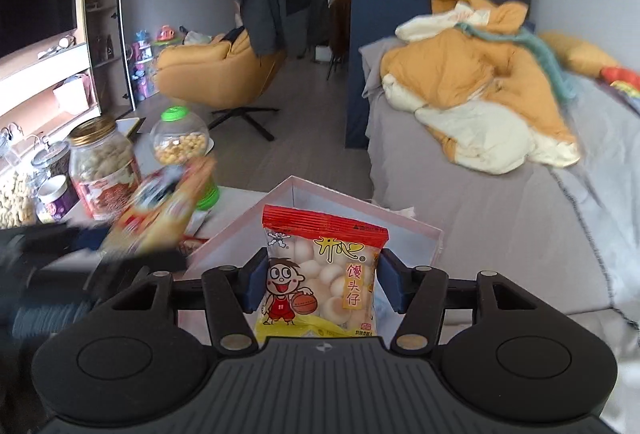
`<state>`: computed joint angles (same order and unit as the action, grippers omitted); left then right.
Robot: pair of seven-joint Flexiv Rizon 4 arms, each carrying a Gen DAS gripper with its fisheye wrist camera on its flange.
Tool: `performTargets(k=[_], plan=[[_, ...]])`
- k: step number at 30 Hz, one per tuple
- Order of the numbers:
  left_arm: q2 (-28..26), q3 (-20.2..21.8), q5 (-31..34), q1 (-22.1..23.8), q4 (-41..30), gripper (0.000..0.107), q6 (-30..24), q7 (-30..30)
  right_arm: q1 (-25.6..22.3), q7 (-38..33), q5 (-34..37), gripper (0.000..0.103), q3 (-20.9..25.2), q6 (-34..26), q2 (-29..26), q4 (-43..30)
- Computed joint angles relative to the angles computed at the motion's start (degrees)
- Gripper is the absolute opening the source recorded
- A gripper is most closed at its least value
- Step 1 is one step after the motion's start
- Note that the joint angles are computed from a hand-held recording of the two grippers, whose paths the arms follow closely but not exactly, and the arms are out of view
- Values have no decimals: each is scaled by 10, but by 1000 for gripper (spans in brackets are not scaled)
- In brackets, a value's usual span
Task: Organize snacks
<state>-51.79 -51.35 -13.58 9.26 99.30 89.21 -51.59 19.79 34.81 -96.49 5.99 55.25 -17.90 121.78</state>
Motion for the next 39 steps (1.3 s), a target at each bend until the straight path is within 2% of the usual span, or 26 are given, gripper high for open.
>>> performTargets(k=[1,2,3,4,6,7,9,11,12,14,16,17,18,20,22,23,24,26,28,30,32,34,37,39], plan=[[-8,6,-15,-7,-27,64,-58,19,-4,-10,19,65,-3,4,-7,-4],[-17,4,-15,-6,-39,63,-78,22,-5,-22,37,65,-5,0,-14,-5],[-34,-12,-2,4,-37,62,-61,20,-4,-27,42,65,-7,-3,-16,-3],[-40,-22,-23,7,-26,62,-27,47,-3,-29,43,66,-9,-5,-19,0],[-67,-48,6,24,-12,62,54,64,-4,-29,39,69,-12,-2,-22,6],[-71,-45,23,25,-8,62,83,62,-6,-30,40,70,-14,-1,-26,6],[-51,-8,43,8,0,62,131,46,-9,-38,51,69,-16,4,-34,5],[-31,37,53,-14,3,62,149,31,-7,-39,56,69,-18,4,-38,2],[-22,56,53,-24,5,62,148,20,-7,-36,53,69,-20,4,-38,2],[-22,56,53,-19,9,62,128,-5,-6,-35,47,69,-22,4,-39,-3],[-41,22,52,2,2,59,77,-26,-4,-43,47,69,-22,3,-41,-11],[-53,1,52,16,3,66,49,-33,-2,-50,50,69,-21,2,-42,-16],[-60,-8,57,22,4,72,44,-32,1,-58,54,69,-20,0,-42,-19],[-71,-31,70,42,7,71,21,-15,6,-72,64,70,-20,1,-44,-28],[-89,-69,57,79,15,63,-13,-3,8,-85,74,70,-20,9,-47,-36],[-94,-86,52,101,27,62,-10,2,11,-94,83,70,-20,12,-50,-42],[-93,-95,55,121,47,62,12,3,14,-102,92,70,-20,15,-53,-48],[-75,-80,80,143,81,61,92,-14,23,-115,104,70,-22,21,-61,-65],[-46,-41,98,149,106,61,163,-42,29,-128,107,76,-26,43,-75,-88],[-9,10,98,142,122,61,192,-68,37,-144,117,79,-32,68,-98,-120],[12,41,101,149,134,61,183,-85,47,-190,160,79,-35,100,-139,-172],[12,38,119,174,149,61,175,-98,55,-257,221,79,-31,118,-183,-225],[-3,7,156,227,170,61,155,-113,63,-400,353,79,0,84,-268,-339],[-8,-3,177,244,178,61,153,-124,74,-447,402,79,-1,46,-310,-400]])
